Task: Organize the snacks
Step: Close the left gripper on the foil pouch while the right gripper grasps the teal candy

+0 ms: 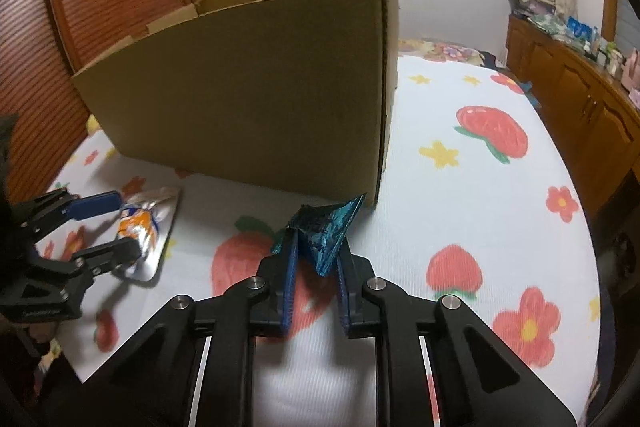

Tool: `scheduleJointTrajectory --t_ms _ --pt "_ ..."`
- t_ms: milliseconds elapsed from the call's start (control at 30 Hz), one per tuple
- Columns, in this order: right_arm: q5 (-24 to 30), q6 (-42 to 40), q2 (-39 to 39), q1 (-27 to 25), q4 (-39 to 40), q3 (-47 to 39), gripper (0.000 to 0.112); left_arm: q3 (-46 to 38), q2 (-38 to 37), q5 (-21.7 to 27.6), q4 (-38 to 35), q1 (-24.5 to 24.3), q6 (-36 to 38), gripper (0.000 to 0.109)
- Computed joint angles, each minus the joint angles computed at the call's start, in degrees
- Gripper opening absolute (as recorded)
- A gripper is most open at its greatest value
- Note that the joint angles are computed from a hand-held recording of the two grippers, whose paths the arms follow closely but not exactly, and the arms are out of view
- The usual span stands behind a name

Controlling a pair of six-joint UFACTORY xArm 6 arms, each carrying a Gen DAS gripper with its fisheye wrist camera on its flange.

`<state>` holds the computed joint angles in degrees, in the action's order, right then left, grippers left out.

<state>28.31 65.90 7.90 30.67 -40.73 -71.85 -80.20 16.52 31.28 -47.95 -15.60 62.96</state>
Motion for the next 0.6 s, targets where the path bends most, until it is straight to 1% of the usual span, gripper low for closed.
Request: scheduleJointTrajectory --t_ms 67,167,233,300,400,500,600 --pt "-0.26 1.6 -0.83 0.3 -1.36 0.8 0.013 -0.02 0.01 -0.08 -0.05 0.05 0.01 0.064" --pt "-2.18 5.27 -2.71 0.63 -3.9 3.11 0.013 0.11 -0.06 -0.27 0.0 -0.02 -0.31 0.064" --pt "-1.62 6.98 -2.68 1.48 -6.09 2.66 0.013 0.42 -0.27 -0.7 0.0 -0.05 -0.61 0.064" --pt "-0.21 7.34 -1.76 2.26 -7.77 1.19 0.013 0.35 -0.23 -1.16 0.65 -0.06 -1.64 0.064" --pt "-0.66 7.52 -1.11 2.36 -8.23 0.8 0.013 0.47 -0.53 -1.24 1.75 0.07 -3.71 0.064" --pt "0.03 8.87 -1.12 2.79 -11.01 0.79 0.013 0.75 -1.25 -0.01 2.87 0.25 -6.13 0.064" --pt "0.45 8.77 -0.83 3.03 -11.58 0.51 0.013 1.57 -2.2 -0.13 4.61 -0.62 -7.64 0.064"
